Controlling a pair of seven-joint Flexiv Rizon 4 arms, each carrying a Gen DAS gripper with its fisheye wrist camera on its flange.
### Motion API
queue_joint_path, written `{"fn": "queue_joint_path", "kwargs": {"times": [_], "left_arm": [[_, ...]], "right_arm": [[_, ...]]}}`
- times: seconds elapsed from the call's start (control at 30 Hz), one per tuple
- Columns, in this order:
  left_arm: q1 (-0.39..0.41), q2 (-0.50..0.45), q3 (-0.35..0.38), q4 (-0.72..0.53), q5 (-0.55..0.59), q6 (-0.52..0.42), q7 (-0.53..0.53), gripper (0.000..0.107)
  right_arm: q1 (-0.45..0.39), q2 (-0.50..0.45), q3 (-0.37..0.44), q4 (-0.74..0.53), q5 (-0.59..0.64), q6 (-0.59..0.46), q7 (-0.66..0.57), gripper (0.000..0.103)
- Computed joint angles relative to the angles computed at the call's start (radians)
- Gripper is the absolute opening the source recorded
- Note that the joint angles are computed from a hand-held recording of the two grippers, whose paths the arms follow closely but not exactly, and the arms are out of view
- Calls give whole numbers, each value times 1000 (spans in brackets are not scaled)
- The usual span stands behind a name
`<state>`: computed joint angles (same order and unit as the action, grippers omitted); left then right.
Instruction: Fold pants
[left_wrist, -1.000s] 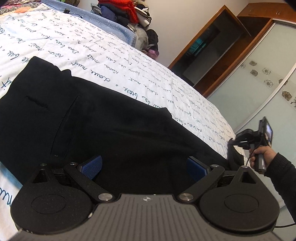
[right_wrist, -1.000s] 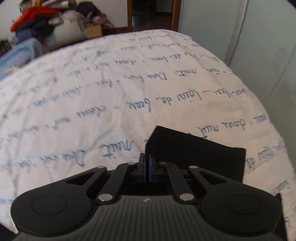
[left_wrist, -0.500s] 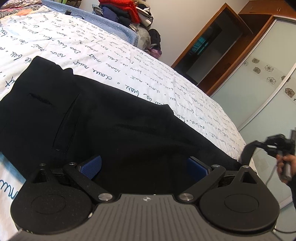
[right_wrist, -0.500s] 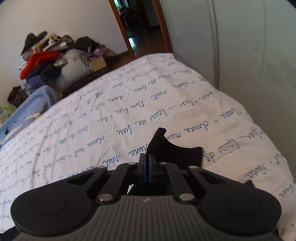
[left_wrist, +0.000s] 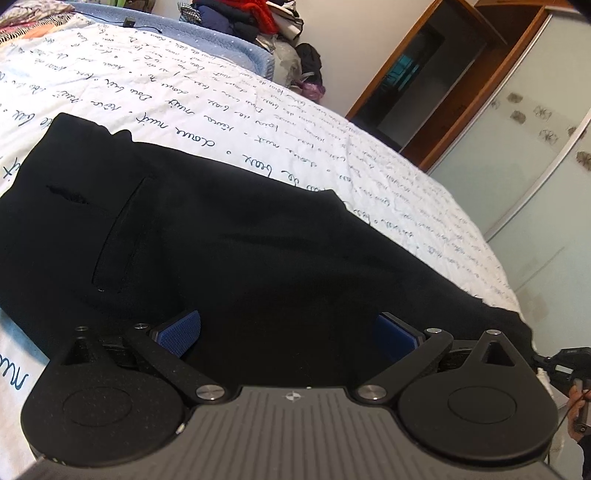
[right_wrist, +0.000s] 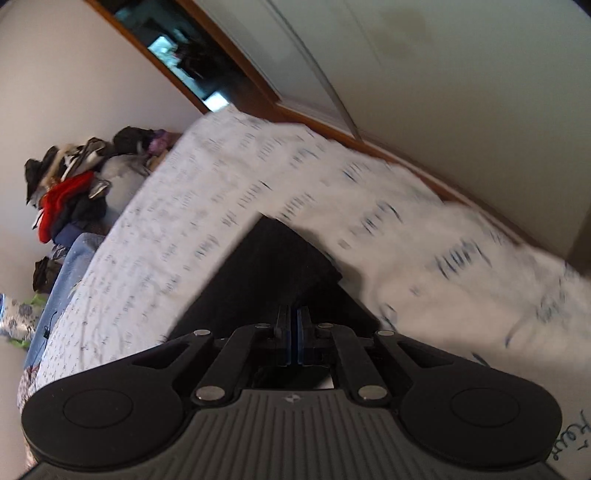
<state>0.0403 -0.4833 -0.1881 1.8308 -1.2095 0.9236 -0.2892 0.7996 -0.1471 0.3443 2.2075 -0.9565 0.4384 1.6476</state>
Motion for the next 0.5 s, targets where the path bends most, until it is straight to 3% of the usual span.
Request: {"fn": "queue_joint_path", "kwargs": {"times": [0.23, 0.33, 0.4, 0.47, 0.5], "left_arm": [[-9, 14, 11, 13, 25, 27, -56, 102], [-11, 11, 6, 17, 16, 47, -50, 102], [-23, 13, 13, 16, 51, 69, -61, 102], [-28, 24, 17, 17, 89, 73, -91, 102], [-24, 28, 14, 18, 92, 66, -97, 102]], "right_arm": [[68, 25, 41, -23, -61, -179, 59, 4], [60, 19, 49, 23, -22, -107, 114, 4], [50, 16, 41, 83, -46, -24, 231, 3], [76, 12, 40, 93, -129, -94, 344, 6], [93, 5, 44, 73, -140, -164, 333, 7]]}}
